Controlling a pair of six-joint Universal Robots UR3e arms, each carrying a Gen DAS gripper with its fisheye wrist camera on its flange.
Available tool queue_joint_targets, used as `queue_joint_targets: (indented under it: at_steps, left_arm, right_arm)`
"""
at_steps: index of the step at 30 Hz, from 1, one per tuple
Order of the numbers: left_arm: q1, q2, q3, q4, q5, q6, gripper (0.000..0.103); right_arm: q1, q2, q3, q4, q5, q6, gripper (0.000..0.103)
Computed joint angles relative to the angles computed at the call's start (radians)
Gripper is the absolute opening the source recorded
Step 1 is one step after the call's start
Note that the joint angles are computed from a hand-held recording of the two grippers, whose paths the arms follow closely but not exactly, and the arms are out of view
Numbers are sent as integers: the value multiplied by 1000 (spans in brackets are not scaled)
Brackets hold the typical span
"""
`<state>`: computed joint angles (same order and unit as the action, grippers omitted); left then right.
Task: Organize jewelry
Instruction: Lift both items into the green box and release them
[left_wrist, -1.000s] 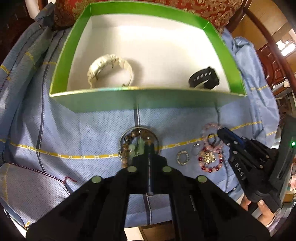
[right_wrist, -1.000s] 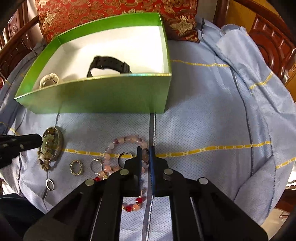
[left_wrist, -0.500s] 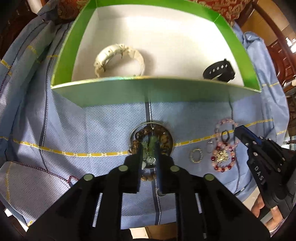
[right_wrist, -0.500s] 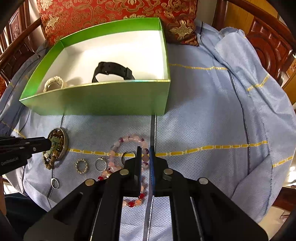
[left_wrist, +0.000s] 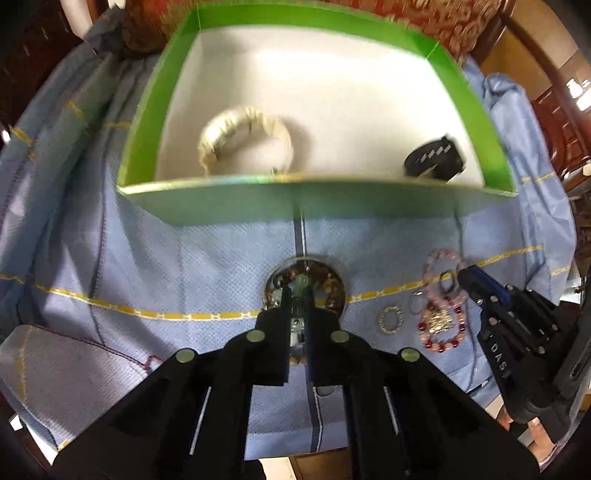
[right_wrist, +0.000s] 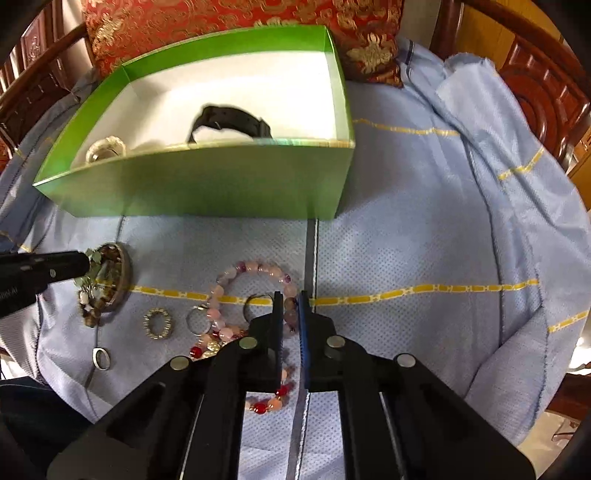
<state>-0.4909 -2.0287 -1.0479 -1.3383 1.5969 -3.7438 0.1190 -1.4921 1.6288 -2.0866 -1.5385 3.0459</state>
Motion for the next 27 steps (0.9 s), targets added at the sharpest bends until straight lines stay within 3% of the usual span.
queue_joint_targets:
  at_steps: [8, 13, 16, 21, 27]
  left_arm:
    - [-21, 131, -92, 186, 58, 42, 6]
    - [-23, 103, 17, 181, 124, 66, 6]
    - [0, 16, 188, 107, 172, 96, 6]
    - [61, -88, 312, 86, 155, 122, 6]
    - [109, -222, 474, 47, 48, 124, 7]
  right_arm:
    - [-5, -85, -88, 37, 50, -14, 8]
    - [-12, -70, -226, 63, 95, -20, 8]
    - [4, 9, -361, 64, 95, -11, 8]
    - [47, 213, -582, 5, 72, 20, 8]
    - [92, 437, -811, 62, -11, 35, 8]
